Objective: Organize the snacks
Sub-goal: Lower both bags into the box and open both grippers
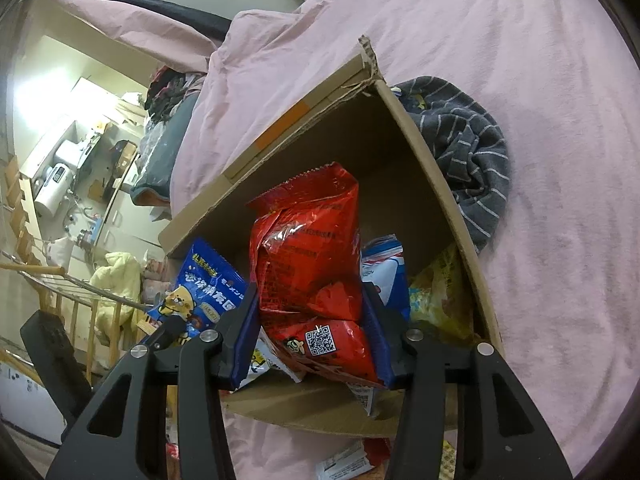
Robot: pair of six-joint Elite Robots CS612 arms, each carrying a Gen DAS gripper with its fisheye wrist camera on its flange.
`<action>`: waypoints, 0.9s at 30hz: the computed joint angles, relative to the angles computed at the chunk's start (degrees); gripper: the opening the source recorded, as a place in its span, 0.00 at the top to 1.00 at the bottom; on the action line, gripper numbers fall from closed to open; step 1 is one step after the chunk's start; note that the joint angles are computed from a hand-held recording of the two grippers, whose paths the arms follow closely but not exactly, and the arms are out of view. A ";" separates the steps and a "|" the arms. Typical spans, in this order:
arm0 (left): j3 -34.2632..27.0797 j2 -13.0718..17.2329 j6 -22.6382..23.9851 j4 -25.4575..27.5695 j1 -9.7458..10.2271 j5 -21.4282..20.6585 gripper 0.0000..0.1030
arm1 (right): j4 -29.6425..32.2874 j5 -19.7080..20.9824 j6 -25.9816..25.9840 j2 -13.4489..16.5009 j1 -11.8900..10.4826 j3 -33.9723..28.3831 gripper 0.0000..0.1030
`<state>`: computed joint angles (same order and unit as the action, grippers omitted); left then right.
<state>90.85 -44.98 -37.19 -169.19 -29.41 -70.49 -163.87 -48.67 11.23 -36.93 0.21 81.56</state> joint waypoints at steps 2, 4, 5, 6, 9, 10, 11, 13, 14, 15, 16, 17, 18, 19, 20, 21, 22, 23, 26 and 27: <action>-0.02 0.02 0.05 -0.09 -0.01 -0.12 0.86 | -0.06 -0.01 -0.23 -0.02 0.01 0.02 0.50; -0.09 0.09 0.15 -0.11 -0.11 0.24 0.86 | -0.93 -0.43 0.16 -0.12 0.06 0.21 0.50; -0.08 0.08 0.16 -0.13 -0.11 0.35 0.86 | -1.42 -0.51 0.47 -0.15 0.03 0.31 0.50; -0.09 0.12 0.18 -0.40 -0.10 0.11 0.86 | -1.78 -0.16 0.73 -0.14 -0.04 0.36 0.50; -0.02 0.06 0.33 -0.49 -0.09 -0.46 0.86 | -2.19 0.23 0.58 -0.24 -0.10 0.53 0.48; -0.07 0.06 0.46 -0.36 -0.11 -0.53 0.85 | -2.78 0.09 0.59 -0.37 -0.12 0.85 0.47; -0.11 0.04 0.63 -0.21 -0.13 -0.51 0.85 | -3.41 0.08 0.65 -0.44 -0.14 1.01 0.45; -0.07 -0.05 0.88 -0.15 -0.13 -0.52 0.71 | -4.88 0.21 1.51 -0.42 -0.20 1.15 0.40; 0.05 -0.11 0.84 -0.41 -0.14 -0.51 0.63 | -5.77 -0.14 2.07 -0.48 -0.21 1.27 0.30; 0.27 -0.18 0.63 -1.10 -0.20 -0.06 0.46 | -7.22 -0.81 2.91 -0.56 -0.22 1.53 0.20; 0.48 -0.24 0.45 -1.59 -0.31 0.50 0.30 | -8.39 -1.43 3.45 -0.64 -0.21 1.74 0.17; 0.73 -0.33 0.14 -2.23 -0.45 1.56 0.24 | -10.15 -2.76 4.01 -0.80 -0.17 2.11 0.14; 0.86 -0.38 -0.08 -2.58 -0.54 2.29 0.16 | -10.90 -3.48 4.04 -0.90 -0.11 2.23 0.13; 0.96 -0.42 -0.25 -2.85 -0.61 2.99 0.15 | -11.23 -3.86 3.89 -0.95 -0.07 2.28 0.13; 0.97 -0.42 -0.22 -3.00 -0.64 3.32 0.14 | -10.93 -3.80 3.55 -0.97 -0.10 2.22 0.12; 0.84 -0.39 -0.08 -2.67 -0.66 3.50 0.14 | -10.38 -3.40 3.40 -0.88 -0.17 1.96 0.12; 0.73 -0.37 0.03 -2.33 -0.68 3.60 0.14 | -9.85 -2.93 3.36 -0.78 -0.24 1.78 0.12; 0.56 -0.31 0.26 -1.82 -0.74 3.86 0.14 | -9.39 -2.69 3.40 -0.70 -0.26 1.66 0.12; 0.55 -0.28 0.70 -1.47 -0.86 4.26 0.14 | -8.37 -2.63 3.38 -0.54 -0.24 1.34 0.12; 0.55 -0.27 0.92 -1.56 -0.90 4.32 0.14 | -8.26 -2.53 3.34 -0.51 -0.26 1.26 0.12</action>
